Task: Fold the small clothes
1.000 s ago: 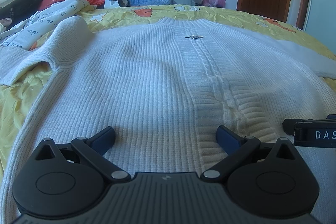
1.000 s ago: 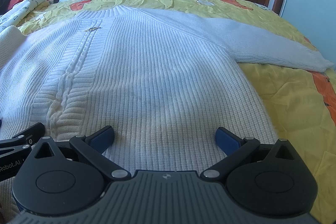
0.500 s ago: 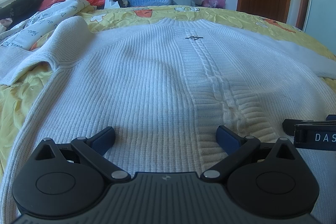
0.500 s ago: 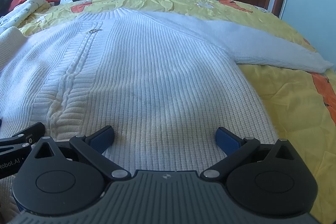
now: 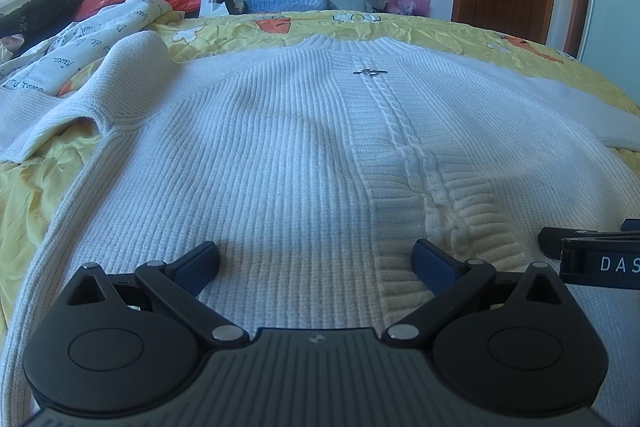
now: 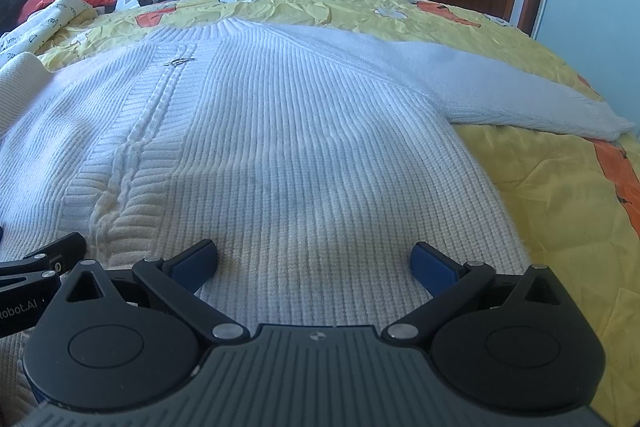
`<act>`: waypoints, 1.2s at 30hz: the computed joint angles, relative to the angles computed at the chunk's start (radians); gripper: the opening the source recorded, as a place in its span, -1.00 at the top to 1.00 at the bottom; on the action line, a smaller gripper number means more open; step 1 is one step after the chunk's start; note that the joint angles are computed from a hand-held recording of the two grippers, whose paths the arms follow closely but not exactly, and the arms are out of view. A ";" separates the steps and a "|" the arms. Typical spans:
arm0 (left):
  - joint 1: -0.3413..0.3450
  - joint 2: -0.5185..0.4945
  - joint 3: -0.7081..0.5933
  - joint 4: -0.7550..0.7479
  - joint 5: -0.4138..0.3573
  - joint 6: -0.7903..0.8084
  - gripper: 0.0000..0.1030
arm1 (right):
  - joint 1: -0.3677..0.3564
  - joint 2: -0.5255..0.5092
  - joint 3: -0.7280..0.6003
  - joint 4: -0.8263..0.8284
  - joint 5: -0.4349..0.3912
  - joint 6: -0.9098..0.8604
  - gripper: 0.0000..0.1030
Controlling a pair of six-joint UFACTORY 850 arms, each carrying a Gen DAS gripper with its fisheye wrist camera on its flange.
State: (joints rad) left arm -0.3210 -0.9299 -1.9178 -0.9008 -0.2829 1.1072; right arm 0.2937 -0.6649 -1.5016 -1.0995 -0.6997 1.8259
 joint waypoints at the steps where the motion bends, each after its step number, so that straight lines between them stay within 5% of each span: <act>1: -0.001 0.000 -0.002 0.020 -0.002 -0.023 -1.00 | 0.000 0.003 0.006 -0.009 0.005 0.004 -1.00; 6: -0.008 -0.024 -0.073 0.238 -0.046 -0.258 -1.00 | -0.015 0.029 0.050 -0.099 0.064 0.026 -1.00; 10: -0.004 -0.062 -0.158 0.266 -0.113 -0.351 -1.00 | -0.037 0.056 0.076 -0.168 0.122 0.094 -1.00; 16: -0.015 -0.132 -0.292 0.267 -0.129 -0.381 -1.00 | -0.092 0.106 0.169 -0.557 0.182 0.446 -1.00; 20: -0.025 -0.227 -0.450 0.338 -0.172 -0.466 -1.00 | -0.195 0.144 0.207 -0.692 0.300 0.600 -0.95; 23: -0.027 -0.299 -0.565 0.399 -0.213 -0.560 -1.00 | -0.263 0.191 0.265 -0.729 0.232 0.660 -0.91; 29: -0.043 -0.222 -0.385 0.381 -0.063 -0.464 -1.00 | -0.457 0.338 0.440 -0.757 0.192 0.886 -0.77; 36: -0.047 -0.235 -0.408 0.438 -0.067 -0.513 -1.00 | -0.625 0.356 0.522 -0.867 0.229 1.250 -0.56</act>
State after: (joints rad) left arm -0.3680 -1.1650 -2.3255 -0.4623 -0.3504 0.5941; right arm -0.3311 -0.3087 -0.9792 -1.9662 -0.4703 3.0755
